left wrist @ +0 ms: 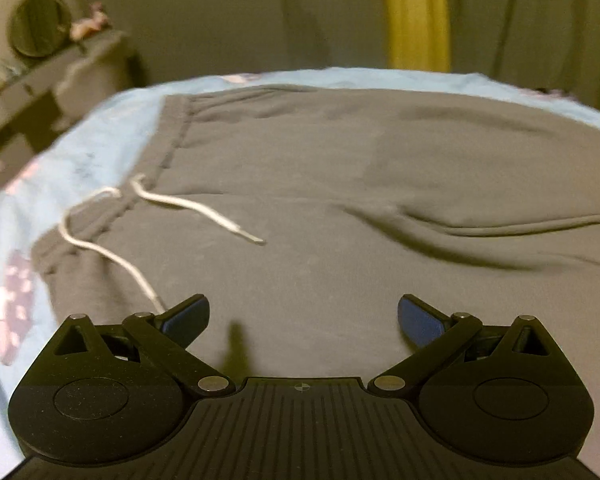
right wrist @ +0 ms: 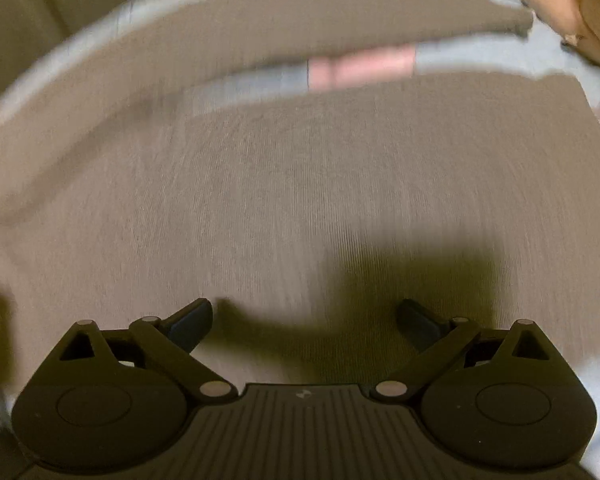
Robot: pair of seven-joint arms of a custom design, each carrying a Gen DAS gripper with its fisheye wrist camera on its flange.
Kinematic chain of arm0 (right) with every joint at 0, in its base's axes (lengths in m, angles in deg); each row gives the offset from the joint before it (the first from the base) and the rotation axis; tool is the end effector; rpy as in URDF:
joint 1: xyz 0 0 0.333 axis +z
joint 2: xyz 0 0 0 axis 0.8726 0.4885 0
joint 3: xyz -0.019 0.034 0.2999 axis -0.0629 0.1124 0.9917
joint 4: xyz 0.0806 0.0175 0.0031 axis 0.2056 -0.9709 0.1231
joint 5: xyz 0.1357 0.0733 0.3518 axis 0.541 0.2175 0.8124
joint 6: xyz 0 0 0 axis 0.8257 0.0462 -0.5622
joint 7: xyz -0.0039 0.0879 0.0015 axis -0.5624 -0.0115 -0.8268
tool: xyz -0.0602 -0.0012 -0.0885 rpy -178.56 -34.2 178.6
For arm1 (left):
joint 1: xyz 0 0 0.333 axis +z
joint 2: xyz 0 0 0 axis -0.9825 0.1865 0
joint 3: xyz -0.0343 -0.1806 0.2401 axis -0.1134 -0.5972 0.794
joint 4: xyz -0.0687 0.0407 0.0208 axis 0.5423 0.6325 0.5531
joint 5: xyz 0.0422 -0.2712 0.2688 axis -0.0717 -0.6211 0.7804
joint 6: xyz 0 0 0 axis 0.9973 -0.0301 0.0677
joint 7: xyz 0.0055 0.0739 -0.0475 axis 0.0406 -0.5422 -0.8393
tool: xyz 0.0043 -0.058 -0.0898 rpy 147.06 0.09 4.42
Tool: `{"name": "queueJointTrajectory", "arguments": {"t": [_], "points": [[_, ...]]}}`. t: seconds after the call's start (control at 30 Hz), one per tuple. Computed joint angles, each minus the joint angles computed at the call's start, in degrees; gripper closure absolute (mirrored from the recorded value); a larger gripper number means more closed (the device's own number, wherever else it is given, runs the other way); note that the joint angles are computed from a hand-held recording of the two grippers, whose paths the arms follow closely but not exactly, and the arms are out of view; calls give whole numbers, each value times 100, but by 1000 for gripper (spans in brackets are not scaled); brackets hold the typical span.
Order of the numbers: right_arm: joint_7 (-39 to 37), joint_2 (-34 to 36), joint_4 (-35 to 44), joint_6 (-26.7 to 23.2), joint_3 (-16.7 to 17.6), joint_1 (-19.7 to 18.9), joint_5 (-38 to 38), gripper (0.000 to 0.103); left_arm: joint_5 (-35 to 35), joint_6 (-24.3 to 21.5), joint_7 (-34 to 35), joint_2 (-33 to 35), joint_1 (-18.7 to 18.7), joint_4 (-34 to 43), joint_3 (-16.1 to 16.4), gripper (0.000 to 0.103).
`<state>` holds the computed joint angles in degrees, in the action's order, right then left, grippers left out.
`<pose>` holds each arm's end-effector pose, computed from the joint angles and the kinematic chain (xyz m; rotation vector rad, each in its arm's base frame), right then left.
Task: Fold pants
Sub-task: 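Move the right tool to the leg hem of the grey sweatpants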
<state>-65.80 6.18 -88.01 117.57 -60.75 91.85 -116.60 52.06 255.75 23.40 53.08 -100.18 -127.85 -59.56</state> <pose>0.3974 0.3553 0.4000 -0.8012 2.6773 -0.4082 0.5808 -0.1516 0.3489 -1.2902 2.1425 -0.7031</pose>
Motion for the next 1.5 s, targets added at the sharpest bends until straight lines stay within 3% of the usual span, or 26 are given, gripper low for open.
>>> {"name": "queueJointTrajectory", "arguments": {"t": [0.03,0.07,0.1,0.13,0.2,0.33,0.43,0.57,0.67,0.73,0.77,0.8,0.87,0.9,1.03,1.1,1.2,1.27,1.33,1.4,1.5], "points": [[158,-181,-123,83,-118,-123,-244,4,-208,-2,104,76,-315,48,300,0],[259,-277,-164,91,-204,-259,-416,4,-410,-90,251,133,-446,109,400,0],[354,-339,-184,122,-302,-433,-650,4,-572,-191,416,174,-377,170,300,0],[402,-336,-150,175,-439,-658,-884,4,-333,-271,246,233,-135,246,90,0],[386,-197,-3,318,-639,-1014,-1074,4,138,-344,-181,344,-13,343,23,0],[123,560,783,402,-1054,-1623,-1026,12,-7,-19,-300,519,216,348,-237,0],[-80,1171,1450,228,-1262,-1805,-823,30,-221,279,-265,653,240,364,-304,0],[-143,1569,1800,375,-1452,-1970,-460,29,-524,686,-23,812,-152,379,-18,0],[-694,2003,2345,-82,-1513,-1983,-227,25,-763,932,169,901,-222,383,-25,0],[-1052,2239,2668,-447,-1546,-1957,-131,27,-836,1037,280,928,-50,386,-222,0],[-1204,2349,2835,-620,-1562,-1915,-136,34,-862,1068,316,931,78,382,-359,0],[-1401,2451,3012,-894,-1565,-1859,-147,57,-895,1077,354,928,193,379,-481,0],[-1798,2550,3201,-1381,-1795,-1535,-182,86,-917,1107,413,941,502,382,-796,0],[-1646,2390,2995,-1275,-1621,-1645,-431,96,-918,1103,430,946,688,385,-979,0],[-1092,1360,1777,-737,-1565,-1411,-1259,98,-840,962,452,945,1294,424,-1553,0],[-568,781,1249,-886,-1367,-1185,-2085,98,-799,932,425,934,1512,418,-1753,0],[300,-216,332,-1390,-727,-855,-2766,99,-710,989,335,899,1835,357,-2058,0],[862,-624,-77,-1692,-279,-665,-2661,99,-640,1023,181,873,2111,317,-2305,0],[1938,-881,-492,-1819,175,-382,-2358,99,-499,1051,-68,865,2545,274,-2689,0],[2655,-776,-636,-1961,434,-154,-1915,100,-268,1009,-341,874,3042,247,-3127,0],[2655,-400,-712,-1879,279,116,-829,99,79,895,-636,844,3648,176,-3648,0]]}}
